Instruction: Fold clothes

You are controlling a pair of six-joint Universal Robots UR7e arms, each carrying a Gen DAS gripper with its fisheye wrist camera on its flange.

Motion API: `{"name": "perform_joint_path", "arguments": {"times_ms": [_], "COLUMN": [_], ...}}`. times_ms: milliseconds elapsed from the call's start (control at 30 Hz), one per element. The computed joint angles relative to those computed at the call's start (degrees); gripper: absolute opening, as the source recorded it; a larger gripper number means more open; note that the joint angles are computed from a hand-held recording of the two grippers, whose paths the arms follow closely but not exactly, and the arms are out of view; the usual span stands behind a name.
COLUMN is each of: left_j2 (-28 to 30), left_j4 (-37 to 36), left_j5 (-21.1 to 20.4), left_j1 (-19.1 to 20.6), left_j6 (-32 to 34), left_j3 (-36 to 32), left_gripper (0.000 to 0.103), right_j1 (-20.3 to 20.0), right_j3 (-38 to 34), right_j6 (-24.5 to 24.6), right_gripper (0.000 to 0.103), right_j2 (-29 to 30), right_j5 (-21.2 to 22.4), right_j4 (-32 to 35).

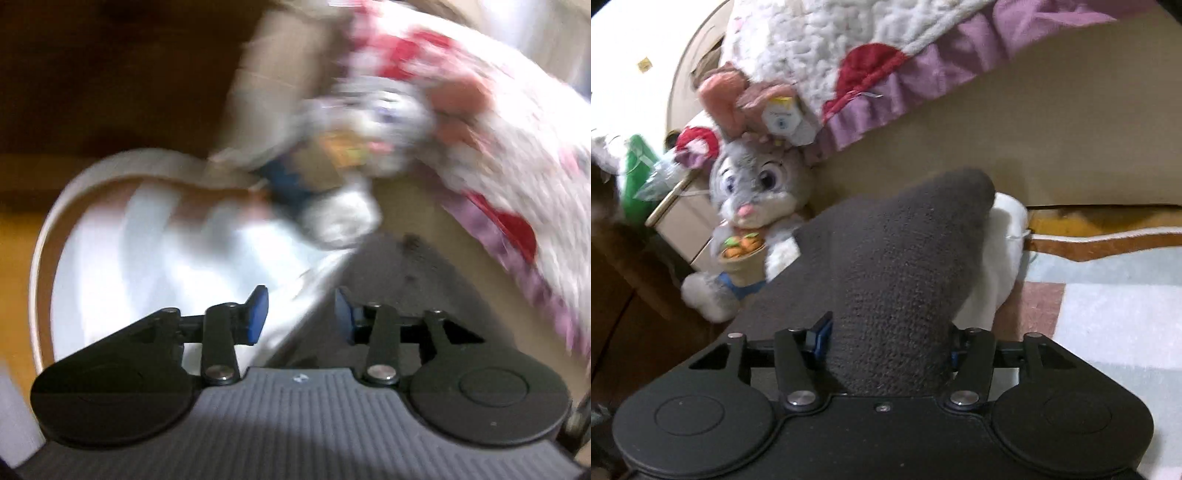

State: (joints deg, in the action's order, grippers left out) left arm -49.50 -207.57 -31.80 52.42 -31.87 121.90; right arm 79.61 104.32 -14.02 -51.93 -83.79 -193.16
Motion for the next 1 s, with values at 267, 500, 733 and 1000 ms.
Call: {"name": "perform_joint_path", "arguments": {"times_ms": [267, 500, 733, 1000], "left_j2": [0.0, 1.2, 0.7, 1.1], "left_j4": [-15.3, -9.7, -8.1, -13.0], "left_j5": [-11.3, -9.3, -7.6, -17.6], "left_j1": [1.4, 0.5, 0.7, 4.8], "left_j6": [0.0, 0.0, 1.2, 5.9], "left_j3": [7.5, 6.2, 5.2, 3.9], "left_gripper": [0.039, 0.041, 0.039, 0.043], "right_j1": [-5.1, -8.3, -7.4, -4.8], "right_j3": [9.3, 14.6, 14.7, 13.5], "right_j6": [2.2, 3.7, 2.4, 3.1], "right_gripper": [0.073, 0.074, 0.074, 0.027], "right_j2": [-4.9, -5.9, -5.0, -7.3], "right_j5": [12.0, 18.7, 18.9, 17.2], "right_j4": [-2.8, -4.8, 0.8, 3.8]}}
